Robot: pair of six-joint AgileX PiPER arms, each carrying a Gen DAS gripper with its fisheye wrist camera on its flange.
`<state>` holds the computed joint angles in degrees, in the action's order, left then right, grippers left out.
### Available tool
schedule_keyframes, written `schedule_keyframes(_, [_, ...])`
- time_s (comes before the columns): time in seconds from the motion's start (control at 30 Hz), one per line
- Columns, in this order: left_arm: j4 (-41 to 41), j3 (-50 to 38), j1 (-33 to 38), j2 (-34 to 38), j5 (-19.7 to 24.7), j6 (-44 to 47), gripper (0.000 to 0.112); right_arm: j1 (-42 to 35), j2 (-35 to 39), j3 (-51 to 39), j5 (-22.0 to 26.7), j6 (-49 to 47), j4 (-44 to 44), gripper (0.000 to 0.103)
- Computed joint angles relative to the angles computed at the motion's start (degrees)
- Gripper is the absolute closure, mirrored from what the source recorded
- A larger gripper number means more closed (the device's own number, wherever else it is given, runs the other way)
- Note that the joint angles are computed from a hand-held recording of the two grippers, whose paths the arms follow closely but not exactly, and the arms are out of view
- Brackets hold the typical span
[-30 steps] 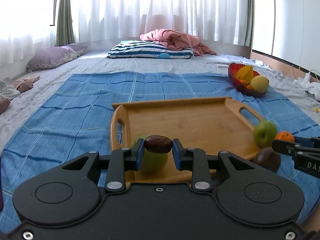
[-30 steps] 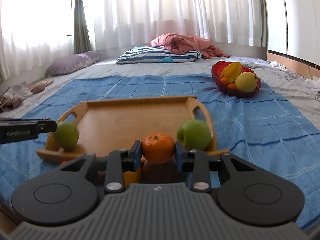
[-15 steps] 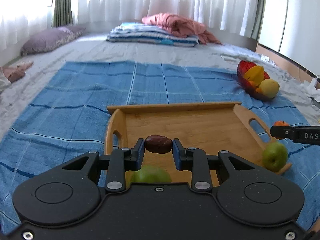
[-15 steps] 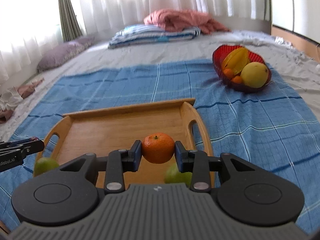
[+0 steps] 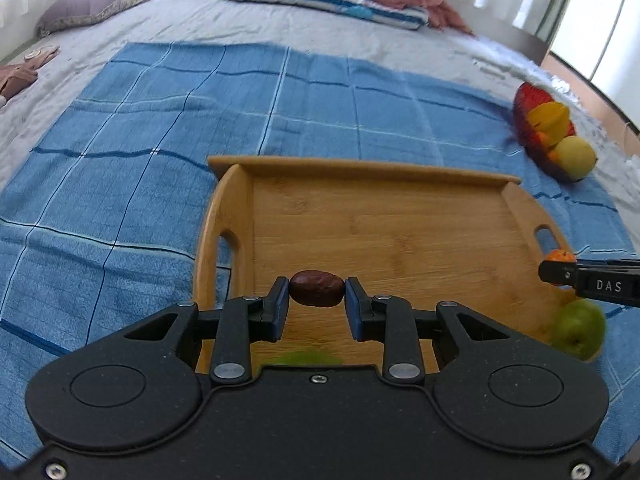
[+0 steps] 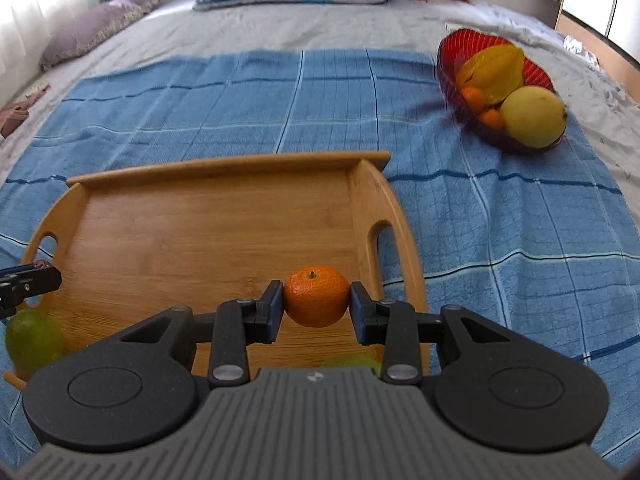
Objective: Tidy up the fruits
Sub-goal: 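Carry the date and the mandarin over the tray and lower them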
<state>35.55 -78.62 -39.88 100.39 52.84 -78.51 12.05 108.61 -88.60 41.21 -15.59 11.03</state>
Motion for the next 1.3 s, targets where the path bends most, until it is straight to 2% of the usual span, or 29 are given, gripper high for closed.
schedule_keyframes(0.4, [-4.0,-3.2,2.6,3.9,0.9,4.5,0.084,1.0,4.5,-5.0,2.5,4.2,-4.4,0.063])
schedule_keyframes(1.03, [-2.8,-3.9,2.3,5.8,1.6,4.3,0.084,1.5,4.9,-4.0,1.3,4.4,-5.5,0.062])
schedule_keyframes(1.17, [-3.0,-3.7,2.4,5.7,1.3,4.1,0.083,1.6,4.9,-3.8,1.2,4.6,-5.5,0.057])
schedule_keyframes(1.3, [-2.9,-3.2,2.6,5.3,0.9,3.9,0.082,1.5,4.7,-3.5,0.9,4.3,-5.2,0.046])
